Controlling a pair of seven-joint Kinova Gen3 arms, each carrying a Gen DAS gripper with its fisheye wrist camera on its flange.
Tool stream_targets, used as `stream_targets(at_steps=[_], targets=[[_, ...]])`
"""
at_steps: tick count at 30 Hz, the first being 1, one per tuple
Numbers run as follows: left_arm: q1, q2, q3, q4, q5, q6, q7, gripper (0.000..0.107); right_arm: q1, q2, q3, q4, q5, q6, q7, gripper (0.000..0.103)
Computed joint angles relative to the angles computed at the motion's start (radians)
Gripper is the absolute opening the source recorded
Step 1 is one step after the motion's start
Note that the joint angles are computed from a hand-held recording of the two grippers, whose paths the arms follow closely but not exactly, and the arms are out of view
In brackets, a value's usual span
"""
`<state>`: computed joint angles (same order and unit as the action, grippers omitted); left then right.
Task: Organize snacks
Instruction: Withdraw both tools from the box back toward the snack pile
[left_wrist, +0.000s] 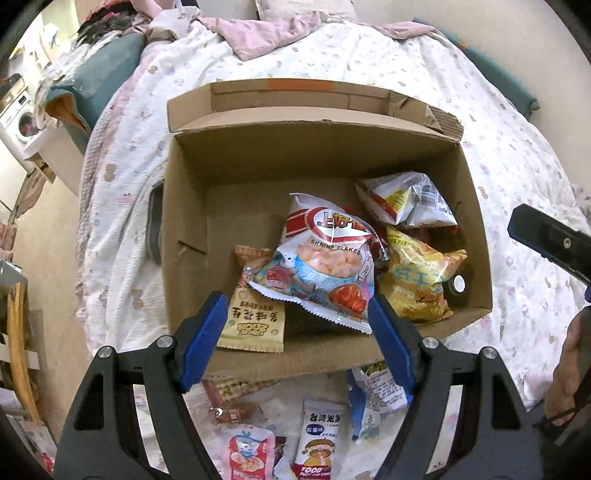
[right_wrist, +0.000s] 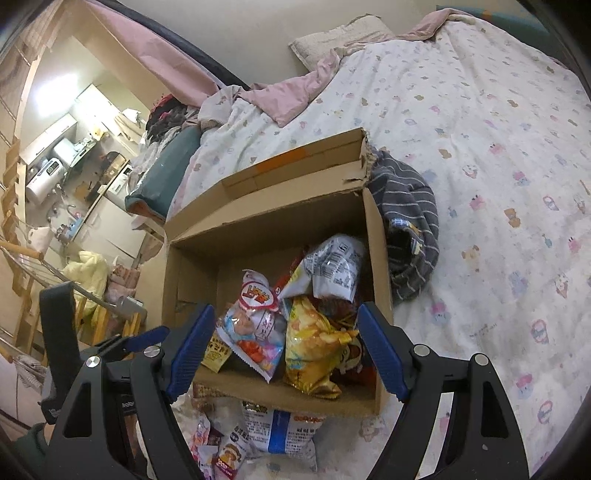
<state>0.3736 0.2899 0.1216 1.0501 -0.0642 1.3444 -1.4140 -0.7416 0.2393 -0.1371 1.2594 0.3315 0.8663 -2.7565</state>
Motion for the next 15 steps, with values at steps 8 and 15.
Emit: stream_targets(at_steps=[8, 15], targets=[[-0.018, -0.072, 0.001, 0.083, 0.010, -0.017, 0.015, 0.076, -0.037, -0.038, -0.016, 0.054, 0.036, 0.009, -0.094, 0.082], [-0.041, -0.144, 0.011, 0.170, 0.016, -0.032, 0.012, 0.076, -0.049, -0.076, -0.049, 0.127, 0.043, -0.056, -0.181, 0.082]])
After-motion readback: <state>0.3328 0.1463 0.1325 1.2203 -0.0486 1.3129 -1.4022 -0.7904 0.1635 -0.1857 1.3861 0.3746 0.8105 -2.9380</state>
